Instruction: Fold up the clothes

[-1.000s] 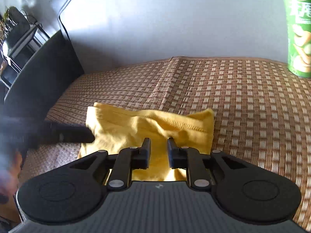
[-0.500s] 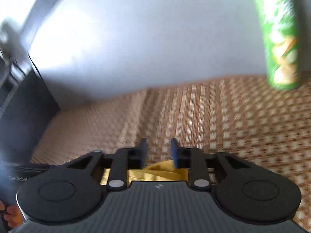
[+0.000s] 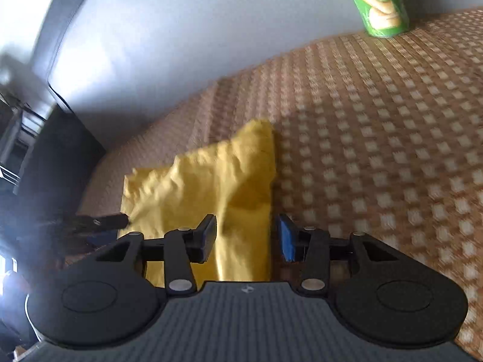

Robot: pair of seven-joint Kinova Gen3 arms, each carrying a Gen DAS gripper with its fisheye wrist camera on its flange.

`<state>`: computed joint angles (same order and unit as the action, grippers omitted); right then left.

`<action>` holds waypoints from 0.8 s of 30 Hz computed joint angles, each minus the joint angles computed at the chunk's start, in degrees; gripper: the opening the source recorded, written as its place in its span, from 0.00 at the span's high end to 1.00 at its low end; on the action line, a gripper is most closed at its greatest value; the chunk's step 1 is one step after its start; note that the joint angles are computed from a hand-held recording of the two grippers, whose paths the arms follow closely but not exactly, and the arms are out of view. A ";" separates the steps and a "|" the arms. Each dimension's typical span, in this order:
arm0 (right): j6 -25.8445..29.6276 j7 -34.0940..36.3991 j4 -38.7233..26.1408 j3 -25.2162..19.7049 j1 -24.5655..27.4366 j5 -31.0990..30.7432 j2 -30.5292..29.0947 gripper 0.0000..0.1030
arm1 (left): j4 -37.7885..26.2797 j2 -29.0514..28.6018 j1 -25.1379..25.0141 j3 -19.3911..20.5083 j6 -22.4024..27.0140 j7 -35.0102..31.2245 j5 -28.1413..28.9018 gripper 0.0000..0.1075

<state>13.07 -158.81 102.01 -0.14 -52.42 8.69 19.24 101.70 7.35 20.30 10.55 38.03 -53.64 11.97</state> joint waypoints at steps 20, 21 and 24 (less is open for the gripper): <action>22.02 2.94 -0.42 -14.26 9.21 -6.21 -9.07 0.68 | -8.97 4.42 17.34 -2.11 13.28 1.07 -1.06 0.46; 23.64 0.61 -0.26 -12.42 6.56 -4.63 -9.14 0.57 | -9.98 4.85 20.00 -3.62 14.10 3.40 -3.00 0.40; 23.14 -6.38 1.77 -6.46 -1.15 0.63 -11.23 0.52 | -14.15 6.04 27.71 -8.25 19.33 10.39 -9.37 0.31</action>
<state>36.21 -165.20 103.78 -6.60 -53.56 9.32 8.01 87.56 13.40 48.00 2.30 57.36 -43.26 2.59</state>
